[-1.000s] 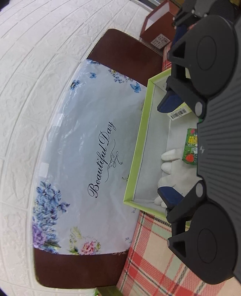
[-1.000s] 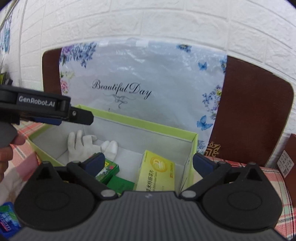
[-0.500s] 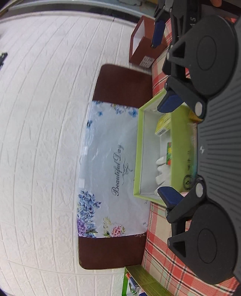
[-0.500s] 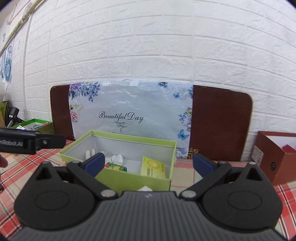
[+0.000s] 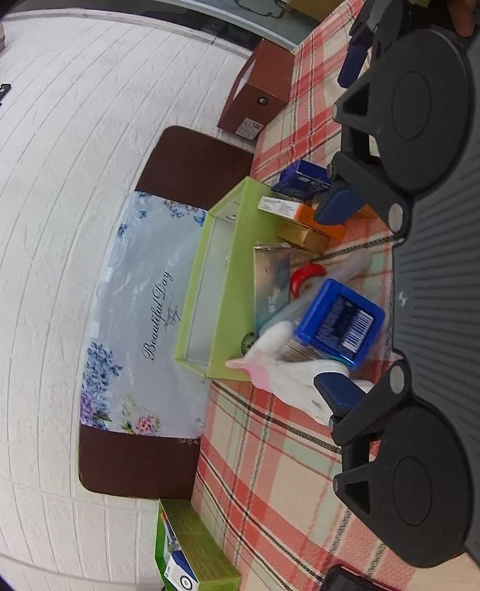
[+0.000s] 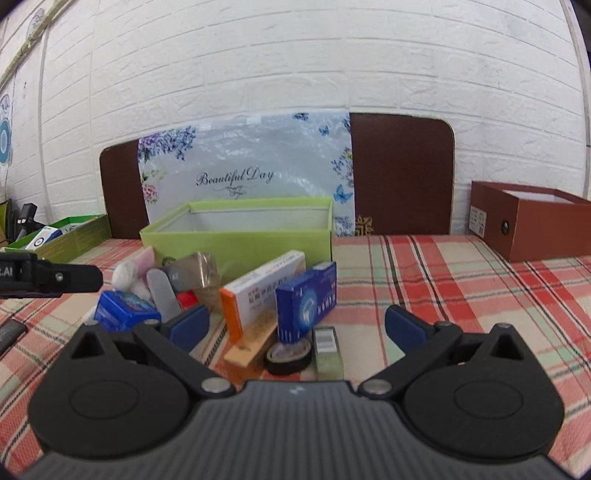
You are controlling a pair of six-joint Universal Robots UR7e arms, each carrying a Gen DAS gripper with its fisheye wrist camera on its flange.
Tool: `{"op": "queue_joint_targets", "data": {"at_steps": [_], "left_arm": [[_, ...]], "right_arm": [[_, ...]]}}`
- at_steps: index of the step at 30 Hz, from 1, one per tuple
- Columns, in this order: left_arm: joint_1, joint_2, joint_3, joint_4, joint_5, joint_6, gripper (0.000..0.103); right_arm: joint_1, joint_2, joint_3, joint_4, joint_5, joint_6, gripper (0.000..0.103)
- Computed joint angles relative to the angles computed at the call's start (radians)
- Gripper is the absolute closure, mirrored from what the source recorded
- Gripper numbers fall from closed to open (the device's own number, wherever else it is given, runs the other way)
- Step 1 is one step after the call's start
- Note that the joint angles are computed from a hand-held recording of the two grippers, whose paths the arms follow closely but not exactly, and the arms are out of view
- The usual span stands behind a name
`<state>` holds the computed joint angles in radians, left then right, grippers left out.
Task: Organize objects
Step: 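Move both grippers back to the pile and grasp the blue Mentos bottle with left gripper, then lift the Mentos bottle with left gripper while right gripper grasps the small tan box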
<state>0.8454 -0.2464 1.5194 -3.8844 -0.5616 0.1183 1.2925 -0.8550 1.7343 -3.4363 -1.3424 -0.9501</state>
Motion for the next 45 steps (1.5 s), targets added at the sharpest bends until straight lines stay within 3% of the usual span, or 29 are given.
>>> {"op": "queue_joint_targets", "data": {"at_steps": [3, 8, 14, 23, 24, 26, 29, 31, 35, 40, 43, 44, 45], "left_arm": [[0.006, 0.011, 0.003, 0.026, 0.020, -0.021, 0.013], [0.025, 0.048, -0.066, 0.028, 0.036, 0.058, 0.013], [0.044, 0.044, -0.092, 0.022, -0.058, 0.146, 0.013], [0.091, 0.055, -0.157, 0.135, -0.075, 0.161, 0.013], [0.094, 0.050, -0.152, 0.147, -0.075, 0.149, 0.014], [0.093, 0.048, -0.141, 0.132, -0.063, 0.148, 0.038], [0.095, -0.013, -0.048, 0.180, -0.112, 0.011, 0.039], [0.090, -0.043, 0.012, 0.181, -0.138, -0.057, 0.039], [0.063, -0.067, 0.103, 0.127, -0.150, -0.081, 0.040], [0.046, -0.086, 0.159, 0.122, -0.159, -0.138, 0.040], [0.044, -0.088, 0.164, 0.125, -0.162, -0.145, 0.040], [0.042, -0.086, 0.163, 0.127, -0.159, -0.142, 0.040], [0.041, -0.085, 0.162, 0.129, -0.156, -0.140, 0.040]], "right_arm": [[-0.014, 0.011, 0.026, -0.019, -0.041, 0.004, 0.000], [-0.025, 0.026, 0.048, -0.030, -0.081, 0.035, 0.000], [-0.026, 0.022, 0.049, -0.019, -0.091, 0.049, 0.000], [-0.020, 0.027, 0.049, -0.019, -0.120, 0.062, 0.000], [-0.017, 0.029, 0.048, -0.018, -0.126, 0.058, 0.000], [-0.009, 0.036, 0.044, -0.022, -0.142, 0.060, 0.000], [0.004, 0.050, 0.032, -0.031, -0.164, 0.062, 0.002], [0.015, 0.064, 0.013, -0.020, -0.187, 0.055, 0.012], [0.038, 0.094, -0.036, 0.019, -0.218, 0.053, 0.023], [0.054, 0.113, -0.088, 0.105, -0.190, 0.093, 0.036], [0.072, 0.151, -0.131, 0.108, -0.228, 0.091, 0.045], [0.077, 0.163, -0.145, 0.109, -0.245, 0.093, 0.050], [0.077, 0.167, -0.154, 0.123, -0.247, 0.097, 0.063]]}}
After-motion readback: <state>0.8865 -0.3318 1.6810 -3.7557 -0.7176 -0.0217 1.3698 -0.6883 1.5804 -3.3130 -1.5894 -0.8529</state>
